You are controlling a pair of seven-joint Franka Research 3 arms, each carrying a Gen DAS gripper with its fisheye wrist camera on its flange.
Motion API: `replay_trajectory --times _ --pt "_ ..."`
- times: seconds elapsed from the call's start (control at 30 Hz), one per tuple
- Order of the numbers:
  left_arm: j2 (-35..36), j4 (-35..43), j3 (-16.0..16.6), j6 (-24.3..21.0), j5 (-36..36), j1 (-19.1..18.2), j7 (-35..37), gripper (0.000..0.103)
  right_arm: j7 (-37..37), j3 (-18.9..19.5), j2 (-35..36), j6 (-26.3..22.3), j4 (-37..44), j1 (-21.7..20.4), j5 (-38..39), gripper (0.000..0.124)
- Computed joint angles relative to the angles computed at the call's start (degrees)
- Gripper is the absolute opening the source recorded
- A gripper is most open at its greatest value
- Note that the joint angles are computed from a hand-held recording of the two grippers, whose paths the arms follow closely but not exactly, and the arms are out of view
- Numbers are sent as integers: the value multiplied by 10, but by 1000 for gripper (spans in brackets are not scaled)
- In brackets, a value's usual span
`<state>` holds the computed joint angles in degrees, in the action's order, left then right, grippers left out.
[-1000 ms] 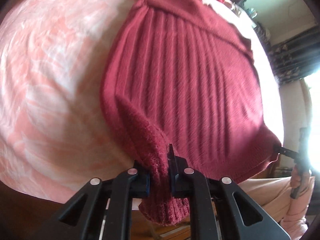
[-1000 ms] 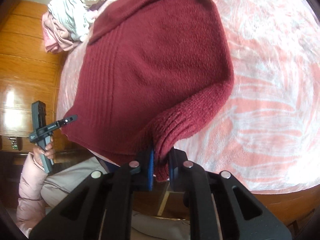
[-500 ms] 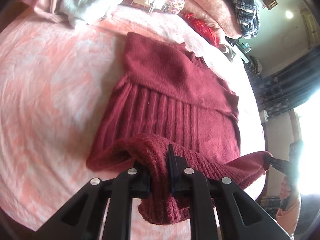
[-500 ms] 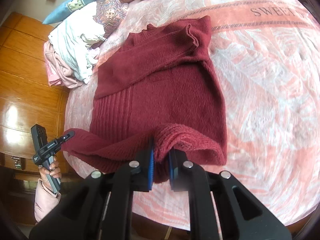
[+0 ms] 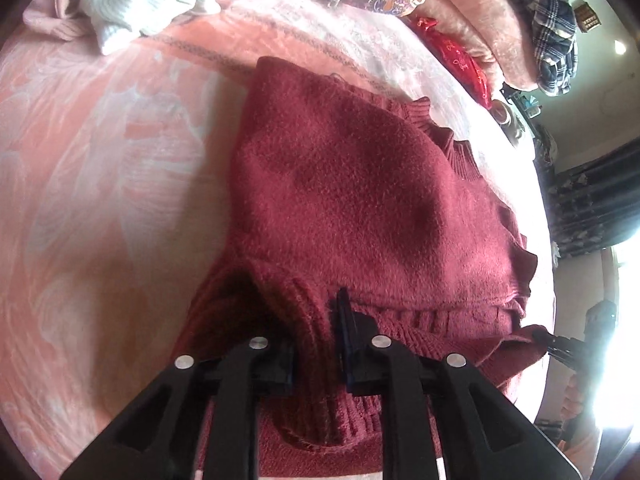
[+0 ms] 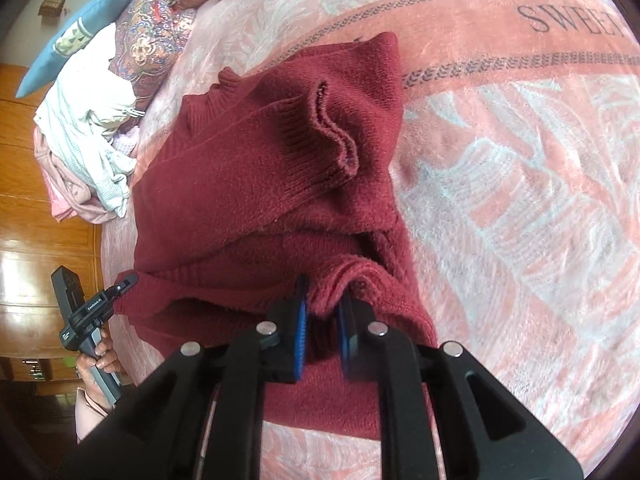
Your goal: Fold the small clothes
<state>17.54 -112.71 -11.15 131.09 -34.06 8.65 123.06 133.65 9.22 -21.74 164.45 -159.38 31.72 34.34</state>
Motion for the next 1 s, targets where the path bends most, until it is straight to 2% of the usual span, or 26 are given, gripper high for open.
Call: replay_trajectory --times 0.07,0.13,0.2,0.27,0.3,0.33,0.37,0.43,0.57,0.77,0.83,1.0 --pt "19 24 1 -17 3 0 -19 18 5 2 -12 5 -14 -6 -4 20" --pt "37 53 0 -56 -4 10 -39 20 13 5 -31 7 -28 -15 -12 31" --pt "45 73 -3 -94 -24 28 -35 23 35 21 -60 -1 -42 -36 -40 34" --pt "40 78 -4 -113 -46 43 -19 29 57 31 -90 -6 -59 -52 -61 40" --pt "30 71 -1 -105 -53 47 -9 40 73 40 -108 -6 -70 -61 -72 45" --pt "14 54 2 -78 -59 47 3 53 83 43 -124 -2 -81 -65 -81 49" --pt "-2 36 5 -47 -65 46 20 56 85 40 -136 -2 -88 -64 -87 50" --pt "-21 19 10 -16 -64 42 53 56 89 36 -146 -3 -95 -59 -95 51" --pt "-39 1 15 10 -57 30 104 59 79 30 -125 -14 -78 -56 -118 52" --pt "-34 -15 13 65 1 -8 94 66 49 24 -61 -49 -20 -48 -138 53" --pt "-30 -22 12 84 34 -20 80 66 46 29 -49 -64 -5 -54 -151 60" --pt "-29 -46 0 118 82 -32 92 74 18 18 -27 -70 6 -44 -143 62"
